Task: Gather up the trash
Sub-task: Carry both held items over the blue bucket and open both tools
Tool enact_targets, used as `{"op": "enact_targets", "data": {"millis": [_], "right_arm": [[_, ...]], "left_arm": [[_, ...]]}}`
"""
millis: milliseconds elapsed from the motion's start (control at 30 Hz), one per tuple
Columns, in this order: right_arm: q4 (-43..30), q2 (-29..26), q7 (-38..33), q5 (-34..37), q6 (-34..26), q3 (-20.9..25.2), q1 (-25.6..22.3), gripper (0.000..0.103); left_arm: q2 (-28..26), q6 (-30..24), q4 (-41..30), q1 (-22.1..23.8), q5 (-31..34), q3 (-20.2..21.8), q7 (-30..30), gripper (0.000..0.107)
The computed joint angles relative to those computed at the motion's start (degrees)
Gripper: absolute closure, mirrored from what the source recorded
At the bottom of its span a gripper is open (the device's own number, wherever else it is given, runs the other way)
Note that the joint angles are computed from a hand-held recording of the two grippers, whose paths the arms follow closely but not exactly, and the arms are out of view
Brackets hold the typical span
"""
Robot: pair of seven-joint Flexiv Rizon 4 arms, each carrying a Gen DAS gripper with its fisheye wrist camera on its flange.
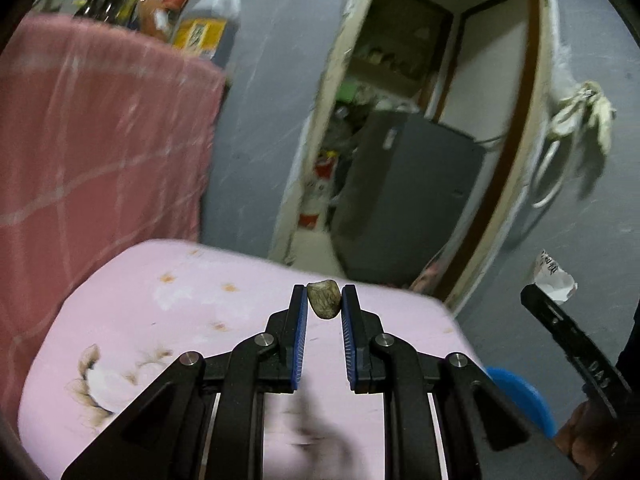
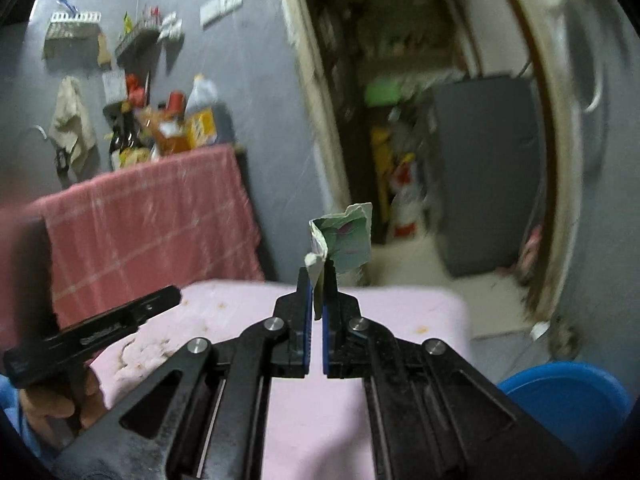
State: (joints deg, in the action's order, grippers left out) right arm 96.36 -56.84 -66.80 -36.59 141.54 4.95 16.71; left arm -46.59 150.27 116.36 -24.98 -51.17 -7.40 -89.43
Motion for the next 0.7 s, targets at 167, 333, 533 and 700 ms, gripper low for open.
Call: {"op": "enact_targets", "data": {"millis": [167, 333, 533, 700], "right_arm": [[2.7, 1.8, -3.9, 7.2, 4.7, -1.1, -0.1, 0.099], [4.2, 2.9, -4.7, 11.0, 6.8, -1.9, -1.4, 0.099], [4.8, 3.0, -6.2, 13.1, 7.4, -3.1, -2.8, 0.099], [4.5, 1.9, -5.1, 11.2, 7.1, -3.3, -5.5, 0.099]], "left_arm": [[-1.2, 2.0, -6.3, -2.9, 0.0, -0.1, 5.3, 0.093], [-3.5, 2.5, -14.1, -4.9, 0.0, -1.7, 12.1, 0.093], [-7.1, -0.3, -23.2, -6.2, 0.1, -3.7, 18.8, 0.093], [-10.2, -5.7, -29.4, -6.7, 0.1, -4.8, 22.4, 0.093]]}}
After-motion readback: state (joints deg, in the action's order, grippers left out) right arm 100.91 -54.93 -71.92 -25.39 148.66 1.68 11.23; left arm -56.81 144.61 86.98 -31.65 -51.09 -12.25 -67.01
